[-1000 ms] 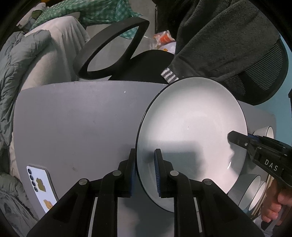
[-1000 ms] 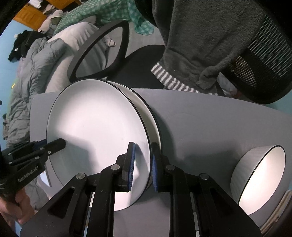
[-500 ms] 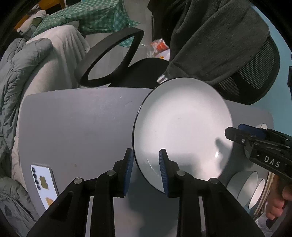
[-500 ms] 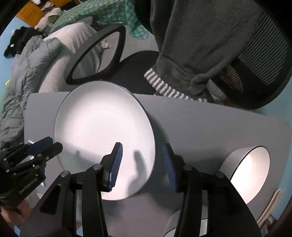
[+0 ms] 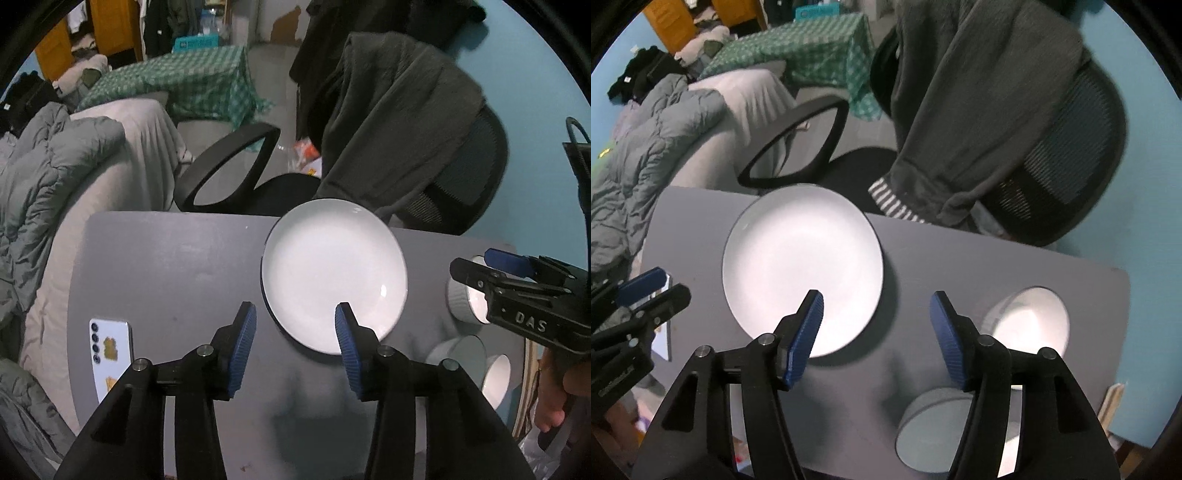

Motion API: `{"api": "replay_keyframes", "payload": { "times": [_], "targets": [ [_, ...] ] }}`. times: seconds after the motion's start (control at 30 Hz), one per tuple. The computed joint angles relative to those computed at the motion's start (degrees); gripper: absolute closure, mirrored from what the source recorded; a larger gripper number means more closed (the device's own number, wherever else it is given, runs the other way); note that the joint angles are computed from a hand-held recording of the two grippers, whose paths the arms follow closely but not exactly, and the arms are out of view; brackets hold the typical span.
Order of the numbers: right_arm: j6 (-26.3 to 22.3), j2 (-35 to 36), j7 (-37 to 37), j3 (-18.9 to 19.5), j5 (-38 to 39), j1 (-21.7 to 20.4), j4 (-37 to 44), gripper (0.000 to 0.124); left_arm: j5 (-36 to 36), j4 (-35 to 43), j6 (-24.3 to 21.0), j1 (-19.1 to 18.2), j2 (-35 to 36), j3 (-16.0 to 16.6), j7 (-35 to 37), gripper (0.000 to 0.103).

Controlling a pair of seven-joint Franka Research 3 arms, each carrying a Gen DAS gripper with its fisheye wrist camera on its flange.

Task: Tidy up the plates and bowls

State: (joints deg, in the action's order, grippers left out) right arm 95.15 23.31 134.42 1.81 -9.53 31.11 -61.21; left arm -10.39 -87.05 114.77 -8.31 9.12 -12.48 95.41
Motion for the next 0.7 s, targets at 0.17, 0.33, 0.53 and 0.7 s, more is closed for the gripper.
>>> {"api": "replay_keyframes", "payload": {
  "times": [0.17,0.33,0.53,0.7],
  "targets": [
    [-0.82,-3.51,2.69,0.22,-4.12,2.32,-3.04,0.064,-3.77,-8.43,3.10,0.61,-8.08,0.70,4.40,0.057],
    [-1.54,-6.46,6.69,1.53,-6.33,3.76,-5.32,0.064,-6.70,-14.24,3.81,0.16,-14.29,2.58,6.19,0.057],
    [-3.27,-9.00,12.00,3.22,-7.92,5.19,-6.58,0.064,-6.69,-20.73,6.66,-1.05,-21.00,4.73,8.52,0.050],
    [-5.04,-9.30,13.84,4.14,-9.47,6.56,-5.68,0.060,-8.08,-22.36,5.96,-1.50,-23.16,6.49,9.03,0.049]
  ]
}}
